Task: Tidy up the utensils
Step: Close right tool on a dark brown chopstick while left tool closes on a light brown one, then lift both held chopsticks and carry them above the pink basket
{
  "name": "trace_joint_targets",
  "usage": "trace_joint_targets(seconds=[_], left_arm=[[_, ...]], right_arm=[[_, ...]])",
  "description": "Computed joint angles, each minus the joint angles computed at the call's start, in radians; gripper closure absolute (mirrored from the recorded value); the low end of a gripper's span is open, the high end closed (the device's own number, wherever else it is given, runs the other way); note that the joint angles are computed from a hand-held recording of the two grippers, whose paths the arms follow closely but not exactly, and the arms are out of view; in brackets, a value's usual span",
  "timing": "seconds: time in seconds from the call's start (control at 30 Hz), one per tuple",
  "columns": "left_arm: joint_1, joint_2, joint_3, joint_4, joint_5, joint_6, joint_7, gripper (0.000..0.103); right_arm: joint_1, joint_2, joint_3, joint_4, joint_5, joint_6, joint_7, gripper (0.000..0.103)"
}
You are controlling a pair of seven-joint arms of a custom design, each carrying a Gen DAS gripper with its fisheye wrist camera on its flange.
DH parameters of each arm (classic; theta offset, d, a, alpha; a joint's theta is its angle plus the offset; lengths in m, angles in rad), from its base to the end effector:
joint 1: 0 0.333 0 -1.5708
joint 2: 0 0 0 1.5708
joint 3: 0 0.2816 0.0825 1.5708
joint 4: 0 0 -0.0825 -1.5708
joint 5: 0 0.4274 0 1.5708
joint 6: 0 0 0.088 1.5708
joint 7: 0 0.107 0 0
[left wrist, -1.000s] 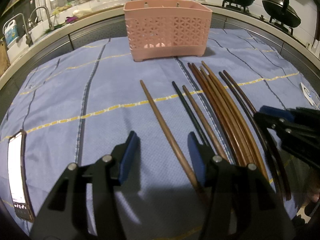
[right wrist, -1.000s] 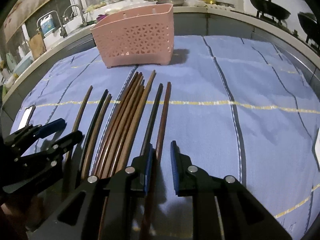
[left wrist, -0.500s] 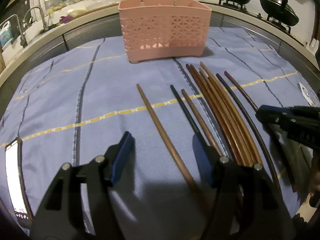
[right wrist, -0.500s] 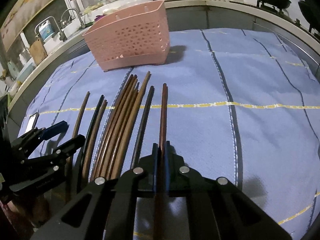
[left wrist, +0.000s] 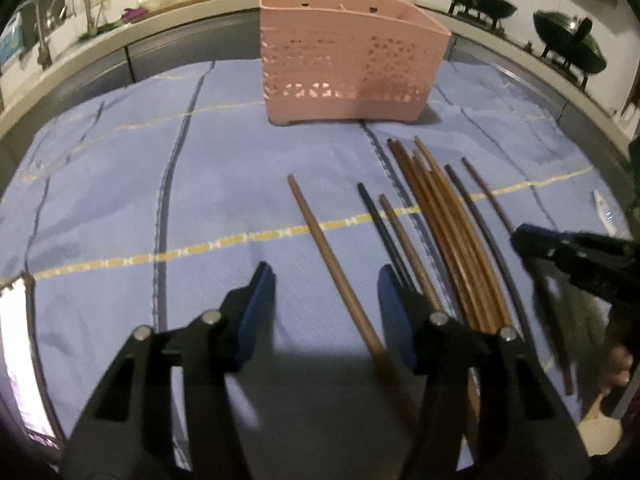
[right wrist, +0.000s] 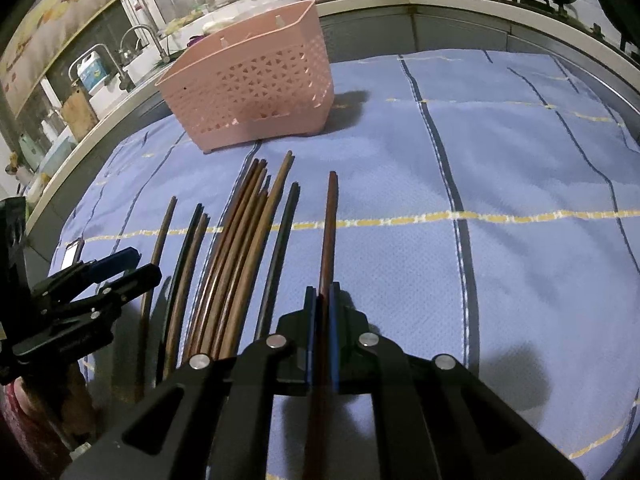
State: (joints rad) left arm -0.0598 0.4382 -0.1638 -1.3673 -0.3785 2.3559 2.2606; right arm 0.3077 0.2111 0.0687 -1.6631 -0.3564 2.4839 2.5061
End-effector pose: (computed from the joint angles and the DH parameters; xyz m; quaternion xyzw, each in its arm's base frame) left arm 0.7443 -0.1511 0.4935 -0.4047 0.8525 -0.3063 0.1254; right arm 0.6568 0.2574 0.5049 -0.5415 0.7744 -0.1761 0.2758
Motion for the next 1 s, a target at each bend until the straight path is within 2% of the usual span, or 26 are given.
trace_joint_targets(seconds=[0.2, 0.23, 0.3, 0.33, 0.37, 0.43, 0.5, 0.67, 0.8, 1.0], left_arm=[[-0.041, 0.053, 0.009, 0.068, 0.078, 0.018, -0.024, 0.050], [-0.040, 0.062, 0.006, 0.081, 0.077, 0.013, -0.020, 0.055], [-0.043, 0.091, 0.000, 0.128, 0.076, -0.007, -0.017, 0.075], [-0.043, 0.106, -0.001, 0.155, 0.076, -0.027, -0.023, 0.092], [-0.040, 0.137, -0.003, 0.209, 0.071, -0.073, -0.034, 0.096], [-0.036, 0.205, -0.005, 0.332, 0.064, -0.169, -0.078, 0.097], [-0.016, 0.216, -0.019, 0.359, 0.039, -0.196, -0.082, 0.097], [0.054, 0.133, -0.068, 0.287, -0.089, -0.171, 0.001, 0.098], [0.086, 0.061, -0.082, 0.234, -0.185, -0.147, 0.067, 0.098], [0.114, 0.040, -0.097, 0.307, -0.313, -0.151, 0.123, 0.098]], right_arm=[[-0.036, 0.084, 0.012, 0.126, 0.110, -0.048, -0.138, 0.096], [-0.043, 0.103, 0.015, 0.152, 0.130, -0.048, -0.165, 0.096], [-0.060, 0.126, 0.025, 0.181, 0.181, -0.044, -0.219, 0.096], [-0.067, 0.135, 0.031, 0.194, 0.208, -0.046, -0.243, 0.097], [-0.077, 0.141, 0.038, 0.203, 0.244, -0.048, -0.266, 0.098], [-0.087, 0.126, 0.046, 0.186, 0.290, -0.027, -0.295, 0.098], [-0.085, 0.094, 0.044, 0.147, 0.304, 0.024, -0.304, 0.098], [-0.077, -0.002, 0.038, 0.037, 0.303, 0.197, -0.321, 0.098], [-0.068, -0.061, 0.026, -0.019, 0.271, 0.311, -0.294, 0.098], [-0.054, -0.071, -0.002, 0.030, 0.146, 0.377, -0.211, 0.098]])
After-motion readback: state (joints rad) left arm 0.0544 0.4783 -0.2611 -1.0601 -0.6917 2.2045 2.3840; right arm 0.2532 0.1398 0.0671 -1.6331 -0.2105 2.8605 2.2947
